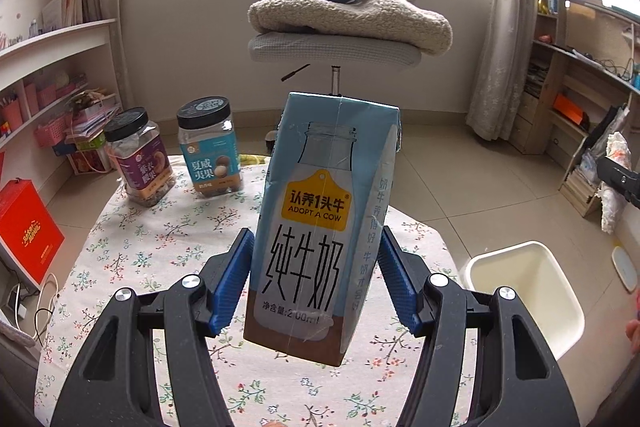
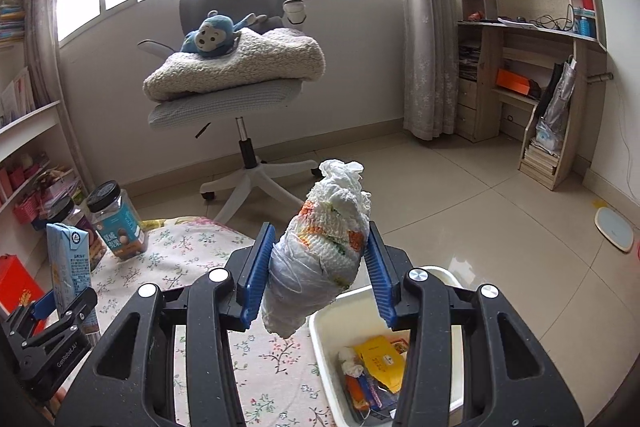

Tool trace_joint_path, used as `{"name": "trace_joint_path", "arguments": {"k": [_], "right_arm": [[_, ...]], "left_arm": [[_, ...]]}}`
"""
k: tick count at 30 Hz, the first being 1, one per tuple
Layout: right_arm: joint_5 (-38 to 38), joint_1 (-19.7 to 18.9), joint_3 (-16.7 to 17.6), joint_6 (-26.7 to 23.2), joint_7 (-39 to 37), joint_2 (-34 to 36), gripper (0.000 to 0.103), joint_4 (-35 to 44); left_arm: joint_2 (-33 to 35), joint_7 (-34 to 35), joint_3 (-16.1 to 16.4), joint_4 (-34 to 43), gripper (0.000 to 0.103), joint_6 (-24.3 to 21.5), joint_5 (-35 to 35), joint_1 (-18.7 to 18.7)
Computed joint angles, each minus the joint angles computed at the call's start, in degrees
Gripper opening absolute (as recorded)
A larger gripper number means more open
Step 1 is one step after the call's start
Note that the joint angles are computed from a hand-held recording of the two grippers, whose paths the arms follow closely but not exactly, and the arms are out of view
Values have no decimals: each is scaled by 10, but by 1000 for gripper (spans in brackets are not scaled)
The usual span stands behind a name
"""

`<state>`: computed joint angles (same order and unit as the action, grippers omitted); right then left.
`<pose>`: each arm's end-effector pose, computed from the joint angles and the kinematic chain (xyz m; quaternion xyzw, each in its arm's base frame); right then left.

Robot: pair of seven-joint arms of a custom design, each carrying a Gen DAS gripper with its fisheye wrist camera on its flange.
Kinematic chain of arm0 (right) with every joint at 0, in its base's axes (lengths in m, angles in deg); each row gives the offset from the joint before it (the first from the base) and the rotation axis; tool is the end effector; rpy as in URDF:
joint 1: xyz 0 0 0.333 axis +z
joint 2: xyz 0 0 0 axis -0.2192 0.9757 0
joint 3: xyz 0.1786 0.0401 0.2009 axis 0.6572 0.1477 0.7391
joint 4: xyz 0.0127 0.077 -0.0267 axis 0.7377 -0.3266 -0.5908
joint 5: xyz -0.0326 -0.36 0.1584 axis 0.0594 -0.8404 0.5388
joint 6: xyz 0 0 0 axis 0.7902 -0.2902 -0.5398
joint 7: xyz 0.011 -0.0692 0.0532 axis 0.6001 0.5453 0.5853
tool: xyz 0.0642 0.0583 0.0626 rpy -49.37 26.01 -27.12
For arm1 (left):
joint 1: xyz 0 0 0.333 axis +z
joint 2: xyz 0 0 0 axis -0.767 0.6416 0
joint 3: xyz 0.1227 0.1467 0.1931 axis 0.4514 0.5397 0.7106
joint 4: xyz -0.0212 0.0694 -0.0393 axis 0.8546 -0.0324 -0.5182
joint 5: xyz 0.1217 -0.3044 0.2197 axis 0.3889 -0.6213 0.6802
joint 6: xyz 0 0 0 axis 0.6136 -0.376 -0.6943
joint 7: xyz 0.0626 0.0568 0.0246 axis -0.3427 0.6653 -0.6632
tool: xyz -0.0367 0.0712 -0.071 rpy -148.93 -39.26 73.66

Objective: Collect trash
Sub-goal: 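Carry the white tissue with the right tool over the white bin, then release the tissue into the bin with right tool while left tool drops milk carton in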

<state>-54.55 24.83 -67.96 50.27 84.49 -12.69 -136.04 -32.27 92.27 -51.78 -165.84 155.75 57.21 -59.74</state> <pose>0.6227 0.3862 0.5672 -0.4950 0.7018 -0.3590 0.3653 0.6445 -0.1796 0.5445 -0.6049 0.6457 -0.3302 0.3290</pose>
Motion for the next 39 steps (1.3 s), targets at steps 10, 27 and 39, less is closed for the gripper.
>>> {"name": "trace_joint_path", "arguments": {"k": [10, 27, 39], "right_arm": [[-65, -33, 16, -26, 113, -125, 70, -166], [-116, -158, 102, -50, 306, -302, 83, -384], [-142, -210, 155, -87, 401, -379, 89, -467]], "left_arm": [[42, 72, -32, 53, 62, -11, -49, -39], [176, 173, -54, 258, 62, -107, -134, -136], [274, 250, -47, 437, 86, -223, -160, -191]]}}
